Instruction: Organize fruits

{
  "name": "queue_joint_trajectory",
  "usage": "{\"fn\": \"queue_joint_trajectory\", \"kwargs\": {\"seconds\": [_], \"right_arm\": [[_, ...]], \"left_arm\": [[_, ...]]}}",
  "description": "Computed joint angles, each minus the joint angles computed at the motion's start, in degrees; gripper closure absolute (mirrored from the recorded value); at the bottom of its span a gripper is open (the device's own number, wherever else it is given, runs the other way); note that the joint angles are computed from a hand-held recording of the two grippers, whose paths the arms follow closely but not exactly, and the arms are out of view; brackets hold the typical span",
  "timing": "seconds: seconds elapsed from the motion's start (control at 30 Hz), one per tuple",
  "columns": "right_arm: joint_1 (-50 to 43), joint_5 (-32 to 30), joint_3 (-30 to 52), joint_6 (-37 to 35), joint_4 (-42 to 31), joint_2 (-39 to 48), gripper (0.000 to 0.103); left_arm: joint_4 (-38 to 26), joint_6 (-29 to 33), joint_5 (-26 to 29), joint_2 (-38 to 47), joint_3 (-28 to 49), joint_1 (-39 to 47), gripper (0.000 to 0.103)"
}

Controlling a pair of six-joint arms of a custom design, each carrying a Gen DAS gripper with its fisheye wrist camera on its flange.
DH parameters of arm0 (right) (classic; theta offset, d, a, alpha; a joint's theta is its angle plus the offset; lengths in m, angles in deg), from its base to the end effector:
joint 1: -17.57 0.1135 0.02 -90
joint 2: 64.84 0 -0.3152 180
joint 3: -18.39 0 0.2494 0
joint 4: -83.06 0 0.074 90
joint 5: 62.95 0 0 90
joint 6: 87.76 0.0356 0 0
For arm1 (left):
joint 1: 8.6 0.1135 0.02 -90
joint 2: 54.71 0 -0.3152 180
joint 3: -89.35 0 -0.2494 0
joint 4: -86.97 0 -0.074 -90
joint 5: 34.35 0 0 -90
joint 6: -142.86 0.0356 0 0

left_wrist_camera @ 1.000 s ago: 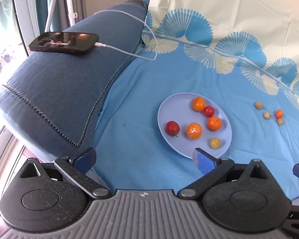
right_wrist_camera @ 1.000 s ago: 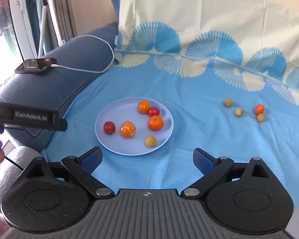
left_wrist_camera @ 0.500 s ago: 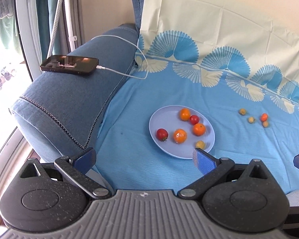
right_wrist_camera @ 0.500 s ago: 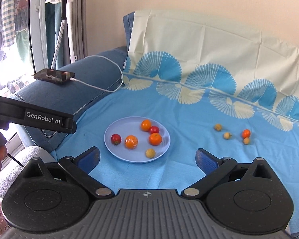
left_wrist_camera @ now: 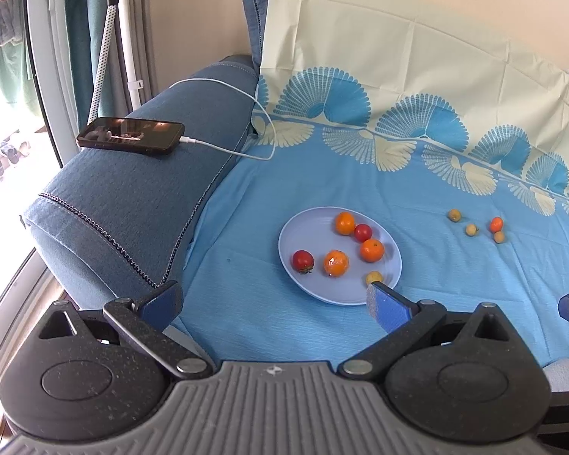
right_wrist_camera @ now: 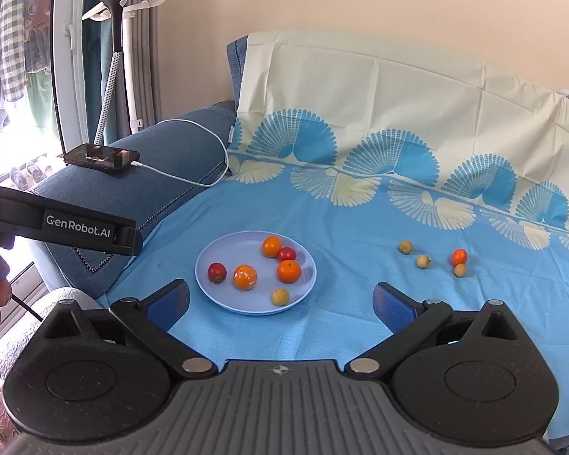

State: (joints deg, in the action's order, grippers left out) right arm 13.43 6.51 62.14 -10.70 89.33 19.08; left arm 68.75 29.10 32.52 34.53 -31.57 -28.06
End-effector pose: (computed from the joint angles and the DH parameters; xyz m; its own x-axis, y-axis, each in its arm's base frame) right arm 0.2665 -0.0068 0.2062 -0.4923 -0.1746 -0.8528 -0.3418 0.9398 0.0049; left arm 0.2897 -0.0875 0.2236 -0.6694 -0.1564 -0.7262 -0.2287 0.9735 0.0012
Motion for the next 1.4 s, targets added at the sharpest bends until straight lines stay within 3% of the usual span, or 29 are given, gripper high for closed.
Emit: {"fn": "queue_joint_trajectory", "kwargs": {"seconds": [0.87, 1.4], "right_arm": [[1.4, 1.2, 0.8, 0.6, -0.1, 2.1, 0.001], [1.4, 1.4, 2.9, 2.1, 1.7, 7.9, 0.001]], "left_arm": [[0.3, 0.4, 1.2, 1.0, 0.1, 1.3, 0.0], [-2.3, 1.3, 2.8, 7.6, 5.9, 2.5, 0.0]]}}
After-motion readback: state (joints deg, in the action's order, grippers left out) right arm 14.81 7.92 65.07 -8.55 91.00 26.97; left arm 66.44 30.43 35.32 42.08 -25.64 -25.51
